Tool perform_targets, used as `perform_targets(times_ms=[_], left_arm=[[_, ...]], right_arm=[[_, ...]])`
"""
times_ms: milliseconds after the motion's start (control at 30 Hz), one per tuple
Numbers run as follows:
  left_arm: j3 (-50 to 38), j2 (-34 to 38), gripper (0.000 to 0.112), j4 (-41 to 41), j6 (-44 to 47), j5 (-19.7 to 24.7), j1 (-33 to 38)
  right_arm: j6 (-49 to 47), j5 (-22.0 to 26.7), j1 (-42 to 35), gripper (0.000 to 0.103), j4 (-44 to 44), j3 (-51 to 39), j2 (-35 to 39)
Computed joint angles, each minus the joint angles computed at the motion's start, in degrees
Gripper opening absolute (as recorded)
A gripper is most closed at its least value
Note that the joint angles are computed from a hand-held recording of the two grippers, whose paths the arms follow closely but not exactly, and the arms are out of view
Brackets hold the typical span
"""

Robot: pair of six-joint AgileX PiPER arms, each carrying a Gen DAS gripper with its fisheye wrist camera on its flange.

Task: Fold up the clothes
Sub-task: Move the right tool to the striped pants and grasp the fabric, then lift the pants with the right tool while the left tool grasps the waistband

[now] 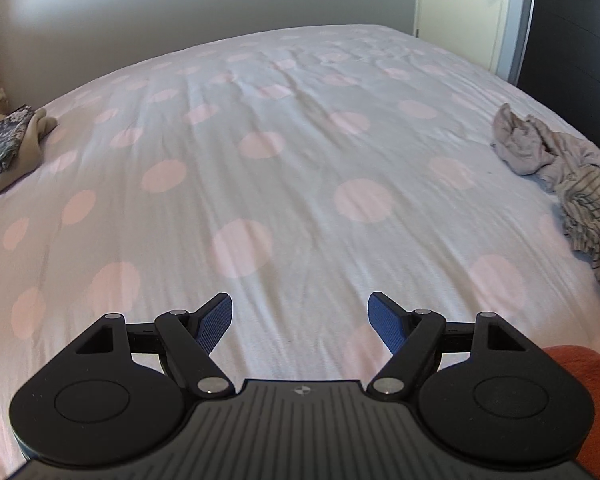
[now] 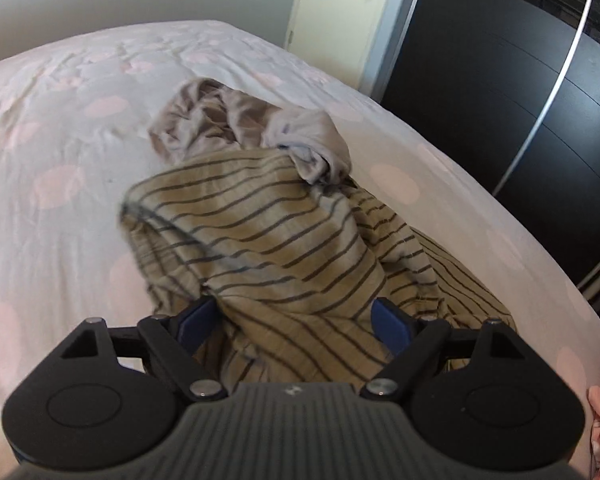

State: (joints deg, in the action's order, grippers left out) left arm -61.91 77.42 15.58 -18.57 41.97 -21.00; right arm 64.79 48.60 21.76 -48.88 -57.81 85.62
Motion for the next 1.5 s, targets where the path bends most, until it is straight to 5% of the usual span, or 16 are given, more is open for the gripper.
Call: perform_targets(times_ms=[133,200,300,367,667,1000,1267,1500], left_arm=[[0.7,-0.8,0.074,-0.7,1.7,0.2,2.0],[1.3,-1.5,0.075,-1.9,3.1,-0.2,3.4],[2.3,-2.8,0.074,-3.6,5.2,-0.4,5.1],[3.0,-3.7,0.074,-4.6,6.6,-0.7,6.3],[4.5,-7.8,0.075,-10.8,14.2,-0.2,12.2],[2.4,-8.7,0.074,-25.4,32.3,2.3,31.2],[-0.5,-5.2,0.074,-34.2,43.5,5.0,47.1],[0.7,-0.5,0.070,-37.1,48.7,5.4,51.7]], right_arm=[[-1.1,0.1,-1.7,0.073,2.0,-2.5,3.4],[-2.4,0.8,-1.8,0.035,3.3,-4.0,4.7],[-2.4,3.9,-0.5,0.013,3.5,-5.7,5.3],[-1.9,5.7,1.4,0.009,4.0,-6.6,4.3],[-7.8,7.0,13.9,0.007,11.9,-18.2,4.0],[-29.0,6.5,23.5,0.007,30.0,-50.4,22.6],[-32.7,2.8,29.7,0.007,41.6,-69.6,36.0],[-32.3,7.1,32.2,0.016,41.0,-78.4,44.5]])
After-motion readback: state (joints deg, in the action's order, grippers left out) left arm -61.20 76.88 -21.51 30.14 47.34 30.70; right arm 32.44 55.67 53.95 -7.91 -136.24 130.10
